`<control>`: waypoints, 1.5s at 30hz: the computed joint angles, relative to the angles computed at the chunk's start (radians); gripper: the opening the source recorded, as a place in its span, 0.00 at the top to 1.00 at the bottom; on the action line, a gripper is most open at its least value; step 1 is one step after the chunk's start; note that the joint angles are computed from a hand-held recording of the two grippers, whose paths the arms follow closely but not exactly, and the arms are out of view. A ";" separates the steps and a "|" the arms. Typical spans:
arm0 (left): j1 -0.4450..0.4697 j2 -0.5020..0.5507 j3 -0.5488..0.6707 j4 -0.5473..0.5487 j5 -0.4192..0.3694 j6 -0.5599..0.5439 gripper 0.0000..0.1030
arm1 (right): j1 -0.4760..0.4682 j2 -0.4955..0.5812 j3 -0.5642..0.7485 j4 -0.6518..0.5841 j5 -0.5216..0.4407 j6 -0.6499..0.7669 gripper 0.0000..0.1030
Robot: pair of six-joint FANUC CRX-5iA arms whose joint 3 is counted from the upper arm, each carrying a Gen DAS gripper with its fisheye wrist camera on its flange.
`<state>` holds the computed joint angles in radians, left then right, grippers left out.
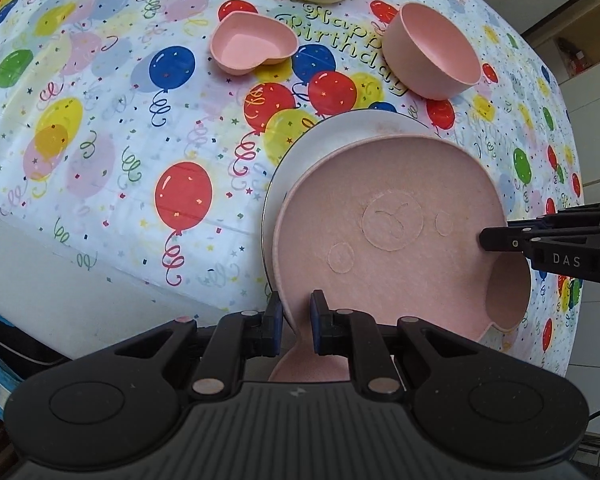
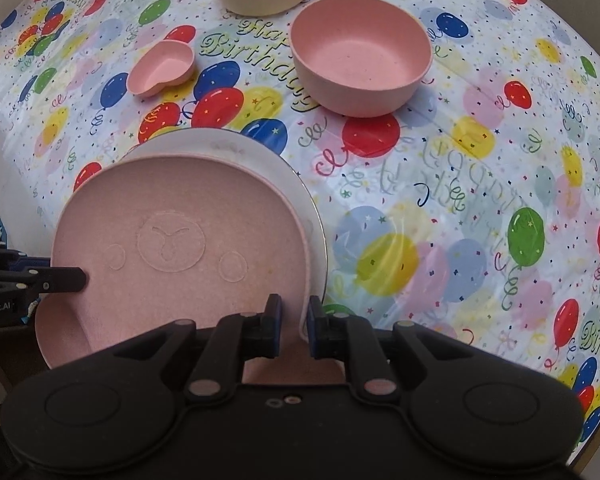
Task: Organize plates and bowls
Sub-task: 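Lower the pink bear plate onto the stacked white plates with both grippers, then open both grippers and lift them off the pink bear plate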
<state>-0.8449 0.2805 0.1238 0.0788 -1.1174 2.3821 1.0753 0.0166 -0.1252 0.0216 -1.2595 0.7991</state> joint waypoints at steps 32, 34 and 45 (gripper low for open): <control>-0.060 -0.028 0.117 -0.205 0.034 -0.048 0.54 | 0.141 -0.127 -0.093 0.267 0.047 -0.326 0.46; -0.070 -0.021 0.145 -0.237 0.042 -0.054 0.48 | 0.155 -0.145 -0.112 0.312 0.056 -0.376 0.36; -0.092 0.065 0.301 -0.373 0.092 -0.093 0.39 | 0.173 -0.200 -0.195 0.502 0.080 -0.610 0.08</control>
